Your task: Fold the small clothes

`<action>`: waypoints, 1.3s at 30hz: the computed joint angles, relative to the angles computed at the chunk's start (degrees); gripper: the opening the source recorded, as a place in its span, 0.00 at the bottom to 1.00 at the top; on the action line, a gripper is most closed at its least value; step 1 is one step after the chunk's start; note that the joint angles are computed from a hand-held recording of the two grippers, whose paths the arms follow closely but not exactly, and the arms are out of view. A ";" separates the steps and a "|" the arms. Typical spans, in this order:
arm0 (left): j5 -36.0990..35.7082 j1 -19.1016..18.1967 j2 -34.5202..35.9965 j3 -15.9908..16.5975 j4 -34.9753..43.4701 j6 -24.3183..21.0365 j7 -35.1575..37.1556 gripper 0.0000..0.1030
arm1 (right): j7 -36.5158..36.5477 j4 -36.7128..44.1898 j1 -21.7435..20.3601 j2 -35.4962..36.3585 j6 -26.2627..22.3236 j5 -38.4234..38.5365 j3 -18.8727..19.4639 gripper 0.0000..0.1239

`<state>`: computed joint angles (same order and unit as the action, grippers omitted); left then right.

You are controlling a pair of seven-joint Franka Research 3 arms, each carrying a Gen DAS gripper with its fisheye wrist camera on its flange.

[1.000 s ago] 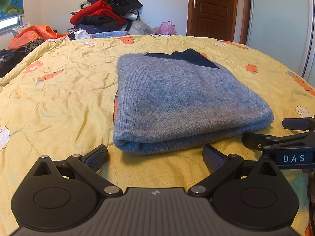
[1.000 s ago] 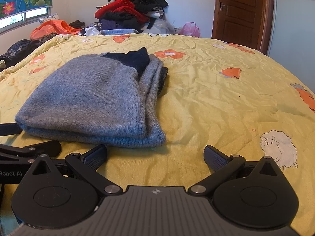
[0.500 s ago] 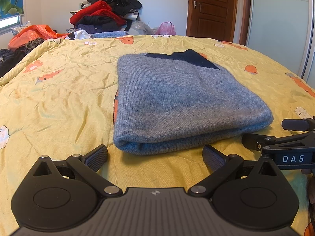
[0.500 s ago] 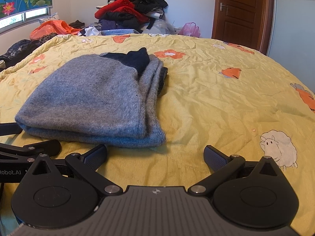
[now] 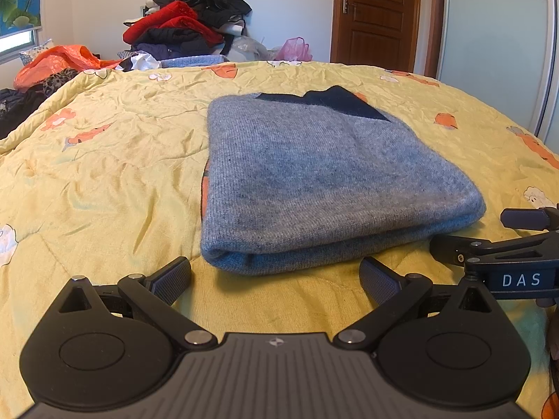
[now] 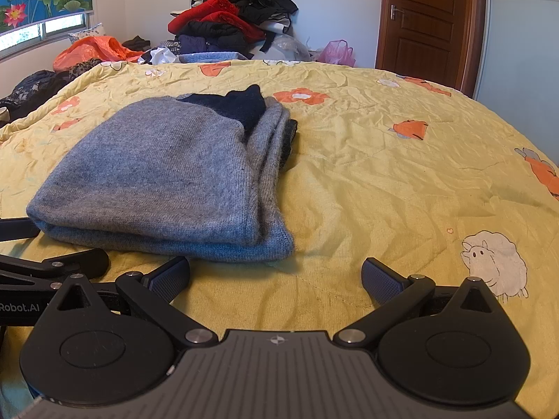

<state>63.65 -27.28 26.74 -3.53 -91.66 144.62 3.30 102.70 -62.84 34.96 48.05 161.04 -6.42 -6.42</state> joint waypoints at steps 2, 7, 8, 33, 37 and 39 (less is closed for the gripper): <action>-0.05 -0.02 0.08 -0.01 0.10 -0.08 0.14 1.00 | 0.03 -0.06 0.04 -0.03 0.04 0.01 -0.05 0.83; 0.33 -0.03 -0.13 0.09 -0.25 0.20 -0.38 1.00 | -0.08 0.02 -0.04 0.02 0.02 0.09 0.03 0.83; 0.32 0.01 -0.11 0.07 -0.24 0.22 -0.33 1.00 | -0.04 -0.05 0.00 -0.01 0.08 0.08 -0.03 0.83; 0.81 0.12 -0.24 0.13 -0.50 0.72 -1.12 1.00 | 0.30 -0.30 0.20 -0.15 0.25 -0.08 -0.22 0.83; 0.89 0.15 -0.23 0.11 -0.48 0.76 -1.24 1.00 | 0.33 -0.40 0.22 -0.20 0.30 -0.09 -0.24 0.83; 1.00 0.15 -0.33 0.13 -0.64 0.83 -1.41 1.00 | 0.34 -0.36 0.22 -0.19 0.30 -0.09 -0.24 0.83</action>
